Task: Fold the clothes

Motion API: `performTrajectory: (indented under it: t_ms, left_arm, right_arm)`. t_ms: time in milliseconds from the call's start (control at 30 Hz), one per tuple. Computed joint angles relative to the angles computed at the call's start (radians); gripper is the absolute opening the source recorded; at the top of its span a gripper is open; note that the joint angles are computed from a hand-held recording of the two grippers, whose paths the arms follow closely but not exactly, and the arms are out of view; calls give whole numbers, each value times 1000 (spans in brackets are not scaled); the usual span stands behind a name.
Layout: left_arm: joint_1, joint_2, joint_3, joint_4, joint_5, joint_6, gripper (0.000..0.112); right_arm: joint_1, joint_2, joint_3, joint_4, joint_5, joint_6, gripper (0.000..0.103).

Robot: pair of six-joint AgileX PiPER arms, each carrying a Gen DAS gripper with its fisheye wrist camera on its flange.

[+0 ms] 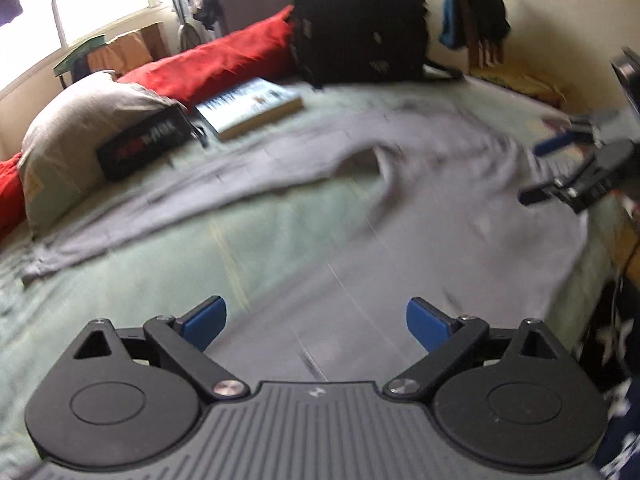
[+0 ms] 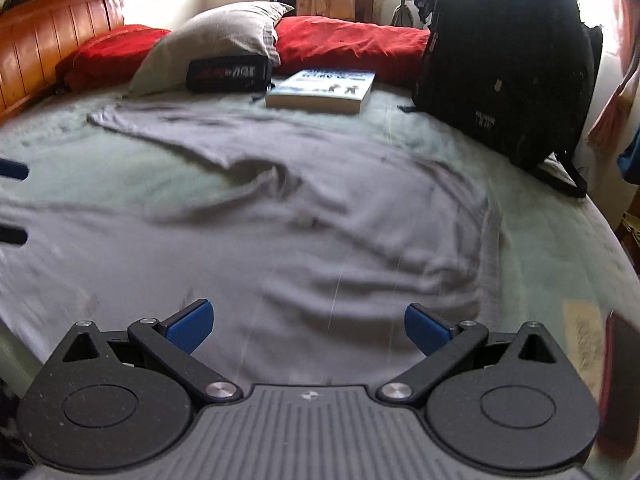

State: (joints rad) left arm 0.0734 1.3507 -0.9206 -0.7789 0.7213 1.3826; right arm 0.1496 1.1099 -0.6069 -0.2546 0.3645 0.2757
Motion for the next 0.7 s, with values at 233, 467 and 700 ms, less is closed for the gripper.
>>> performTrajectory:
  t_ms: [233, 467, 700]
  left_arm:
    - [144, -5, 215, -232, -13, 216, 97]
    - [354, -43, 183, -216, 96, 265, 97]
    - [577, 139, 56, -226, 75, 164, 97]
  right_arm:
    - [65, -166, 315, -567, -168, 700, 103]
    - [212, -257, 363, -740, -25, 944, 103]
    - [287, -222, 342, -798, 52, 1059, 103]
